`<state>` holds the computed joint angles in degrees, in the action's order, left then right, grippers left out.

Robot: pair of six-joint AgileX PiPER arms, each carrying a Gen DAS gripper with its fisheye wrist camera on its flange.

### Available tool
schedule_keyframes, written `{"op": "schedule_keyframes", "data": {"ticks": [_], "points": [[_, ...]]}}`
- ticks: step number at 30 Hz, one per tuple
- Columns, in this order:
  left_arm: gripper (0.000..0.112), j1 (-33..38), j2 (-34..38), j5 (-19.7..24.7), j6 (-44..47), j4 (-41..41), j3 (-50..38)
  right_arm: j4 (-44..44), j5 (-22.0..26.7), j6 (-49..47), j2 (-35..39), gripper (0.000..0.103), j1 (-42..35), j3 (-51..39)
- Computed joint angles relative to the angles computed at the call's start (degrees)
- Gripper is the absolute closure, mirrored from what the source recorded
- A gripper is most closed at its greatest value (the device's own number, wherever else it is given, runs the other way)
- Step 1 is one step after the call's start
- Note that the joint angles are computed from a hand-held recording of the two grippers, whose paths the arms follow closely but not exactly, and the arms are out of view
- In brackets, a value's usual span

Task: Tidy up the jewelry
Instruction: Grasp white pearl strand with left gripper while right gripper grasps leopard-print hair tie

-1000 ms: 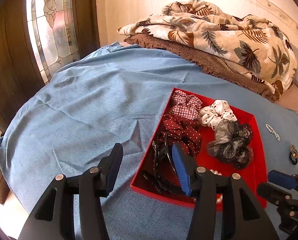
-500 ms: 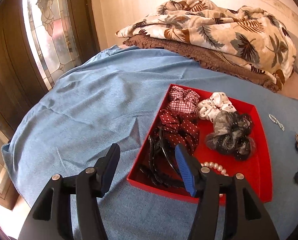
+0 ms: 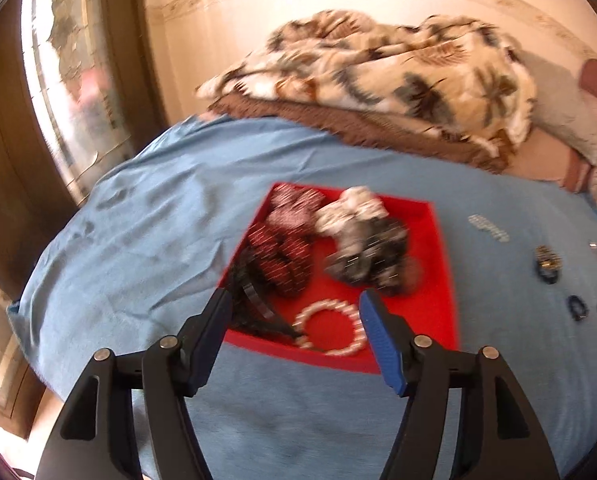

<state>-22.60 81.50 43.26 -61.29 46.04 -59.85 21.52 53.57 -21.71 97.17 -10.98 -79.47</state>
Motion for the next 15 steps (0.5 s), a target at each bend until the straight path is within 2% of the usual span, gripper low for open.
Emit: {"op": "schedule_keyframes", "data": {"ticks": [5,8,11,15], "points": [[0.044,-4.6,5.2,1.5,6.1,-4.7,-9.1,2.8,1.0,-2.4,2.4,0.048,-7.9,-1.2],[0.044,-6.1,10.2,1.3,12.0,-11.0,-16.6,5.2,1.6,-3.4,4.4,0.048,-10.6,-2.5],[0.044,-6.5,15.6,2.0,16.8,-16.6,-24.4,6.4,1.7,-4.0,6.3,0.048,-11.1,-4.0],[0.044,-5.8,26.6,4.9,23.9,-24.6,-39.4,9.5,3.2,-5.4,10.7,0.048,-10.6,-8.3]]}}
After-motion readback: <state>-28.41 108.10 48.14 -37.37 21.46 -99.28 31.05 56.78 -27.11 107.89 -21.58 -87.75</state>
